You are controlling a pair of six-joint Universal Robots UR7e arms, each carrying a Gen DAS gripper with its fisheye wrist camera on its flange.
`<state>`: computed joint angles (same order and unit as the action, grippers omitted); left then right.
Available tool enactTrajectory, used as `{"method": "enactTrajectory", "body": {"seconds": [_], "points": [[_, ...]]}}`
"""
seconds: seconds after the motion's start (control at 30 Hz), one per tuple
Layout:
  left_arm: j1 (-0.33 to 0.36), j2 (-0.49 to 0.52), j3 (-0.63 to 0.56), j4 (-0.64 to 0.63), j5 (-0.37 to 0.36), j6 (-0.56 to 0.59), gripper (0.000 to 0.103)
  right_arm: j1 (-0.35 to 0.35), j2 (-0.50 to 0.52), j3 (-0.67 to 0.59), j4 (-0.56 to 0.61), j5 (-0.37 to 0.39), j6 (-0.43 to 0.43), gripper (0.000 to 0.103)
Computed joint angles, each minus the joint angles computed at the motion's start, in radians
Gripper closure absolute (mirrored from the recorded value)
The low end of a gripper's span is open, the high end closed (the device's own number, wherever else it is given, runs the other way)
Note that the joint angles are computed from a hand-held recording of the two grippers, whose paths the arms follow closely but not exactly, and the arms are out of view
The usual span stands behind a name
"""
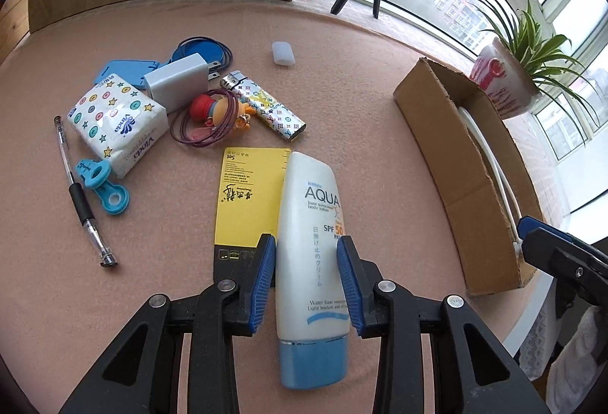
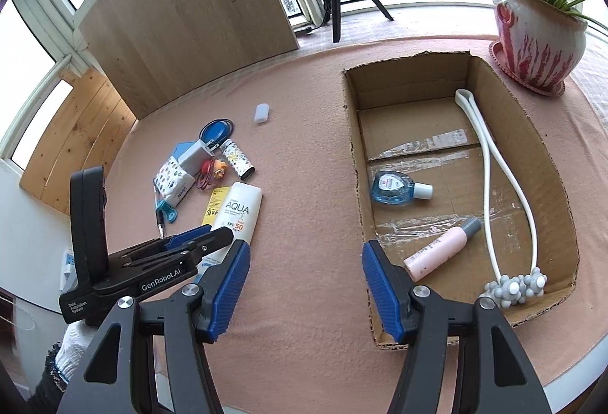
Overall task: Organize objects
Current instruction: 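Grasp the white AQUA sunscreen tube with the left tool, then carry the sunscreen tube into the box and release it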
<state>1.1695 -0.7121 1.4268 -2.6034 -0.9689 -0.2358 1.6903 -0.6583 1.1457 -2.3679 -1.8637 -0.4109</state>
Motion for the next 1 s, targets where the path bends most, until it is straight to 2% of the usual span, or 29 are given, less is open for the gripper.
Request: {"method": "enactTrajectory", "body": {"seconds": [0.03,0.07,0.1,0.13,0.3,0.67,0.9,1.0], "points": [[-0.003,-0.015,0.022,-0.003,0.004,-0.001,0.062,0.003,0.002,0.002,0.006,0.003,-0.005,0.045],[-0.004,-0.022,0.025,0.019,0.017,-0.007,0.051,0.007,0.005,0.004,0.012,0.006,-0.01,0.045],[-0.004,-0.028,0.032,0.025,0.027,-0.007,0.046,0.009,0.008,0.006,0.018,0.008,-0.015,0.045],[-0.005,-0.037,0.045,0.021,0.028,0.0,0.046,0.012,0.011,0.007,0.024,0.01,-0.018,0.045],[0.0,-0.077,0.09,0.03,-0.009,0.027,0.046,0.014,0.036,-0.006,0.08,0.031,0.005,0.045],[0.015,-0.079,0.085,0.064,-0.091,0.037,0.049,-0.006,0.135,-0.136,0.284,0.106,0.167,0.045],[0.023,-0.064,0.064,0.07,-0.125,0.041,0.053,-0.01,0.178,-0.176,0.33,0.117,0.197,0.046],[0.029,-0.059,0.058,0.073,-0.149,0.039,0.057,-0.012,0.19,-0.189,0.351,0.122,0.202,0.051]]}}
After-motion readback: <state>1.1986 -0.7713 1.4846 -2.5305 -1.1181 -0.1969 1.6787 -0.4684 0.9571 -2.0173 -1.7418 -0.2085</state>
